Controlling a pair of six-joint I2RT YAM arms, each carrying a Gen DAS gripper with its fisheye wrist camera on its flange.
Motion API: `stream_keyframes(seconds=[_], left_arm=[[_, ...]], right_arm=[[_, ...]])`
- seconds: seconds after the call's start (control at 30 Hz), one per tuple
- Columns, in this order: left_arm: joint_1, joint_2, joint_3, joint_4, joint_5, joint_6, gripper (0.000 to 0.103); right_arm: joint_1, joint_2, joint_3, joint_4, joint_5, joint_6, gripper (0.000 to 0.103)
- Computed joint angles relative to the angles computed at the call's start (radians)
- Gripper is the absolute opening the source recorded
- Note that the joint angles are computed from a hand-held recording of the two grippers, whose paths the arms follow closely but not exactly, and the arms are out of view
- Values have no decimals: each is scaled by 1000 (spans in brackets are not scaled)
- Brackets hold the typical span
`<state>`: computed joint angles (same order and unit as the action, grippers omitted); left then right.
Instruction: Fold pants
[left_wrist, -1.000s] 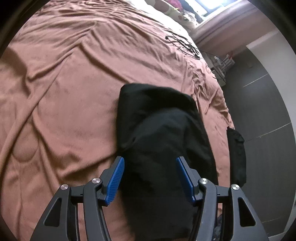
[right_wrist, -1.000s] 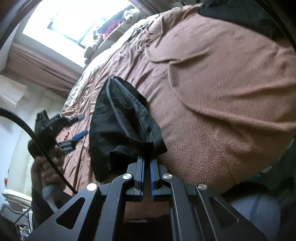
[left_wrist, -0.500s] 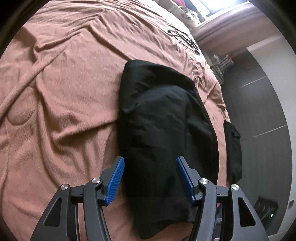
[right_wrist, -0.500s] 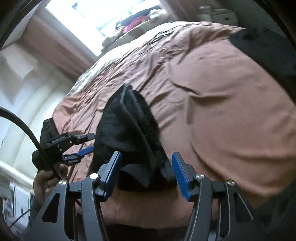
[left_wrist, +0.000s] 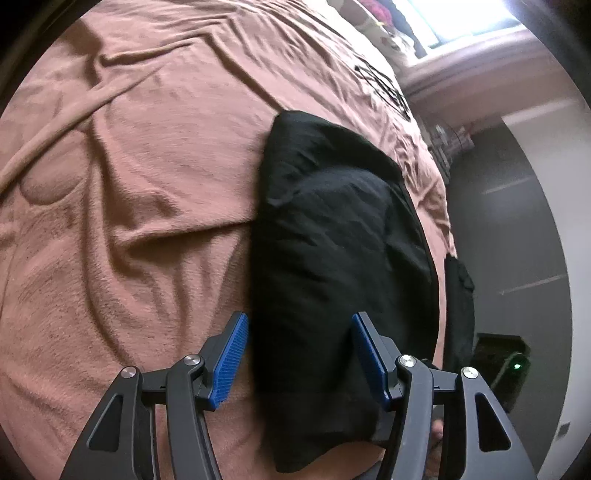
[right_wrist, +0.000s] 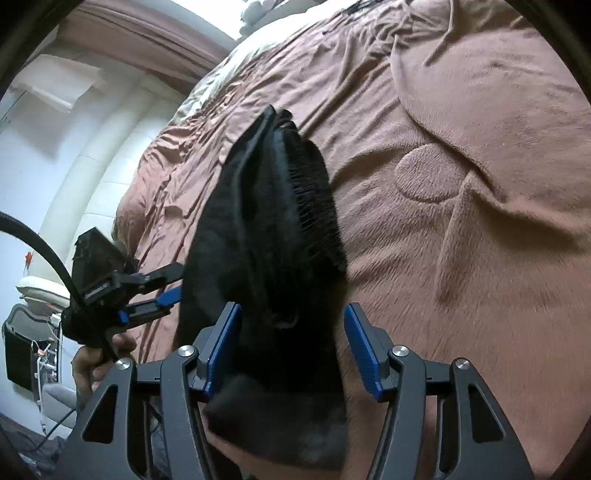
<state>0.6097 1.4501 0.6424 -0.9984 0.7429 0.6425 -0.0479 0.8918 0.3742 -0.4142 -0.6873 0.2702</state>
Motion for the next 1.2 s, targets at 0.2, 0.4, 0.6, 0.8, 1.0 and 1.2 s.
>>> stream_keyframes(seconds=[0.2,0.4,0.6,0.8,1.0,1.2], left_arm=[[-6,-17,-20,13,-25,-8,60],[-44,-43,-43,38,-25,-50,60],[-68,-66,-51,35,-22,-65,60],[-65,-61,-53,38,-13,-71,60],[3,-18,-49,-27,-21,31,60],[61,17,-54,-82,-16,112,60]], right_arm=[[-51,249,46,118,-169,-68,56],[-14,321,79,103,-153,-88,14],[-31,143,44,56,-104,-51,8],[14,34,9,-6,-45,-37,8],[86,15,30,-43,75,7,30],[77,-60,47,-6,102,48,65]])
